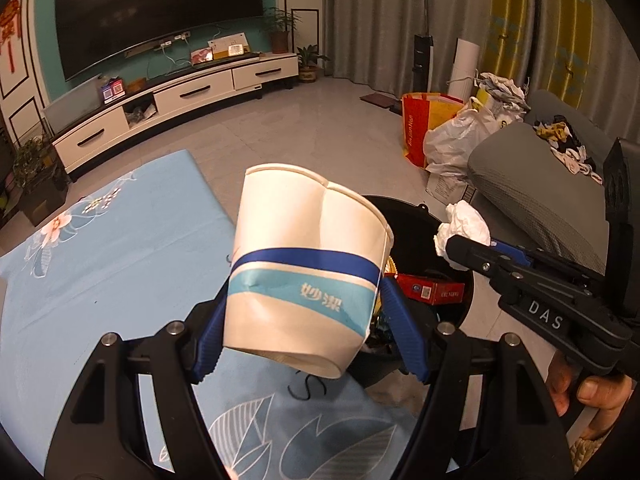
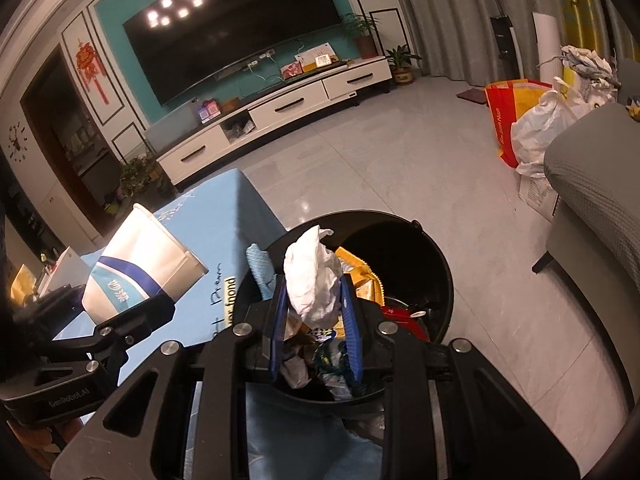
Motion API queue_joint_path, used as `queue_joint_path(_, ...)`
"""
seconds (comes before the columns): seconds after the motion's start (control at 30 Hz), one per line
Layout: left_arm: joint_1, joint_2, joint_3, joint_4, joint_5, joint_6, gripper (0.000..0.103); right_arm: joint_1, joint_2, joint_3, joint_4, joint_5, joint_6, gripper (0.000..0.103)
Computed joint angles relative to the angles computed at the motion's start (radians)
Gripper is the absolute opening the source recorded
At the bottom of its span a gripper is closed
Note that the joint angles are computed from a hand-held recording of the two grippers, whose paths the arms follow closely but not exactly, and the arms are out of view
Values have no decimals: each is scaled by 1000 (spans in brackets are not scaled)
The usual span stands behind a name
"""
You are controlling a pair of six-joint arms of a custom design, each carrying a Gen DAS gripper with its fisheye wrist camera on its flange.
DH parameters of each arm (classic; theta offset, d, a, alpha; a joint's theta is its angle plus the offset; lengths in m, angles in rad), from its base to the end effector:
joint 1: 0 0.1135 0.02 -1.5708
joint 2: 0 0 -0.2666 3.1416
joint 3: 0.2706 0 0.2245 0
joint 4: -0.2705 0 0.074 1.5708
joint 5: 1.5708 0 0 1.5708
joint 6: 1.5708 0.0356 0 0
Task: Collect trash
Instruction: 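Carry the paper cup and tissue over the black bin with both grippers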
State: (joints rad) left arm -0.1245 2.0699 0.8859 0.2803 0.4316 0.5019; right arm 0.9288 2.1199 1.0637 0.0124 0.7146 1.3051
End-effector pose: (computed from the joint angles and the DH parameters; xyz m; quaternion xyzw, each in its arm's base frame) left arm 0.3460 -0.0583 0.0863 0.3511 0.8564 -0.1387 0.3521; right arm 0.2394 0.2812 0.0949 0.2587 0.8715 0.0713 0.4105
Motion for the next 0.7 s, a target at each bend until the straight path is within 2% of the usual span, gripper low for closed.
queue_joint_path(0.2, -68, 82, 72, -17, -52, -24, 72, -54, 21, -56, 98, -65, -7, 27)
queue_joint_path(0.43, -125, 161, 146, -28, -110, -32, 72, -106, 53, -56, 142, -115, -45, 27)
queue_joint_path(0.7, -165, 232, 214, -40, -159, -39, 72, -144, 101, -1, 94, -161, -63, 27)
